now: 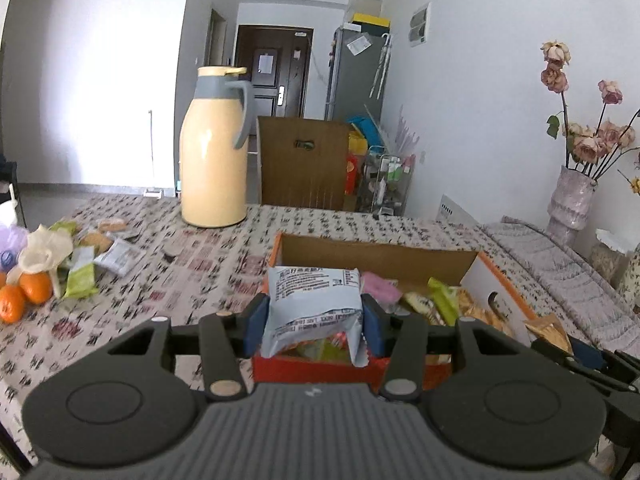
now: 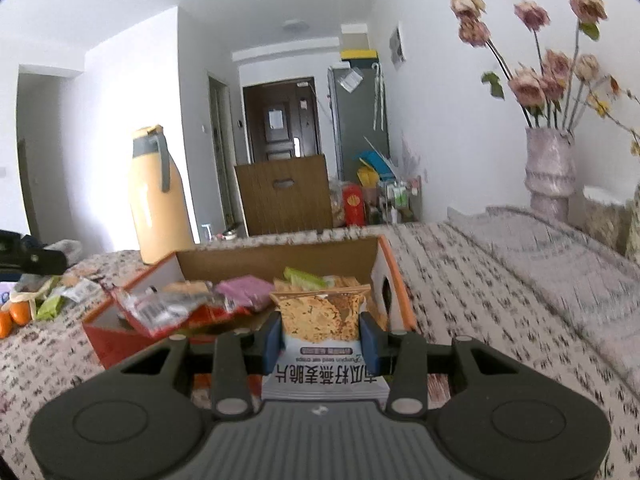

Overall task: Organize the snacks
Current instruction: 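Carry both held packets over the cardboard box, then open both tools to drop the packets into the box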

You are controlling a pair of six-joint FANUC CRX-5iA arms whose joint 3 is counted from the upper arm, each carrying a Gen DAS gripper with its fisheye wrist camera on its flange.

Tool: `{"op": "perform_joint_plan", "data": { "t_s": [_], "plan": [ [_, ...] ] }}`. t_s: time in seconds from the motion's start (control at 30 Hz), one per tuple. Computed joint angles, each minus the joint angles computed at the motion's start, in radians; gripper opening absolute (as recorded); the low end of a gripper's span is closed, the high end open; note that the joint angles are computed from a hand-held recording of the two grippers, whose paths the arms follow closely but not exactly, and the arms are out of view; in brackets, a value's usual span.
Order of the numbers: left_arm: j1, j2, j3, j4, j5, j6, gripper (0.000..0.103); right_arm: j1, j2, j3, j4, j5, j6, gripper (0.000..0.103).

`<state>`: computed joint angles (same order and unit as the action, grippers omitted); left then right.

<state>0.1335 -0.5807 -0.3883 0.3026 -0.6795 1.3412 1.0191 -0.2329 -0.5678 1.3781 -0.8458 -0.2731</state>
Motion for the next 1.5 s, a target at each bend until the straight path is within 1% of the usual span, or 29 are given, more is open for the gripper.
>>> {"op": "perform_joint_plan", "data": {
  "t_s": [0.27,0.5,0.6,0.7,0.77,0.83,0.9,1.03,1.13,1.2,1.23,1.3,1.33,1.37,1.4,1.43,1.47,1.5],
  "plan": [
    [-0.097,0.09,0.084,-0.116,0.059,0.091,0.05,-0.072,0.064,0.079,0.068,0.075,0.025,0.039],
    [-0.159,0.178,0.165,-0.259,0.099,0.238,0.05,-0.138,0.135,0.152,0.103,0.135,0.04,0.039],
    [-0.162,0.2,0.164,-0.27,0.13,0.263,0.05,-0.155,0.165,0.179,0.101,0.146,0.049,0.039],
    [-0.158,0.206,0.144,-0.279,0.163,0.279,0.05,-0.171,0.18,0.179,0.121,0.156,0.025,0.039],
    [-0.148,0.204,0.12,-0.248,0.189,0.255,0.05,-0.18,0.184,0.165,0.157,0.16,-0.009,0.039],
    [-0.139,0.207,0.107,-0.215,0.196,0.223,0.05,-0.186,0.188,0.159,0.168,0.172,-0.018,0.039],
    [-0.133,0.214,0.1,-0.189,0.195,0.194,0.05,-0.192,0.193,0.162,0.147,0.192,-0.002,0.039],
    [-0.137,0.231,0.107,-0.196,0.178,0.19,0.05,-0.192,0.198,0.167,0.085,0.208,0.034,0.039],
    [-0.14,0.233,0.107,-0.2,0.174,0.196,0.057,-0.188,0.197,0.166,0.067,0.209,0.044,0.04],
    [-0.142,0.225,0.104,-0.218,0.182,0.216,0.071,-0.185,0.196,0.165,0.058,0.208,0.049,0.042],
    [-0.146,0.22,0.105,-0.24,0.186,0.237,0.074,-0.183,0.196,0.165,0.053,0.203,0.05,0.042],
    [-0.145,0.213,0.101,-0.244,0.194,0.251,0.087,-0.182,0.195,0.164,0.044,0.199,0.049,0.047],
    [-0.148,0.21,0.105,-0.266,0.196,0.277,0.09,-0.181,0.194,0.164,0.04,0.194,0.044,0.059],
    [-0.154,0.21,0.115,-0.304,0.192,0.315,0.1,-0.178,0.195,0.165,0.036,0.185,0.039,0.076],
    [-0.167,0.211,0.132,-0.362,0.181,0.374,0.103,-0.176,0.196,0.165,0.036,0.175,0.032,0.085],
    [-0.175,0.212,0.144,-0.399,0.171,0.414,0.103,-0.176,0.196,0.162,0.046,0.169,0.018,0.096],
    [-0.172,0.212,0.143,-0.387,0.169,0.406,0.103,-0.177,0.195,0.16,0.052,0.167,0.008,0.101],
    [-0.167,0.211,0.14,-0.371,0.168,0.396,0.103,-0.178,0.195,0.16,0.05,0.169,0.007,0.103]
  ]
}}
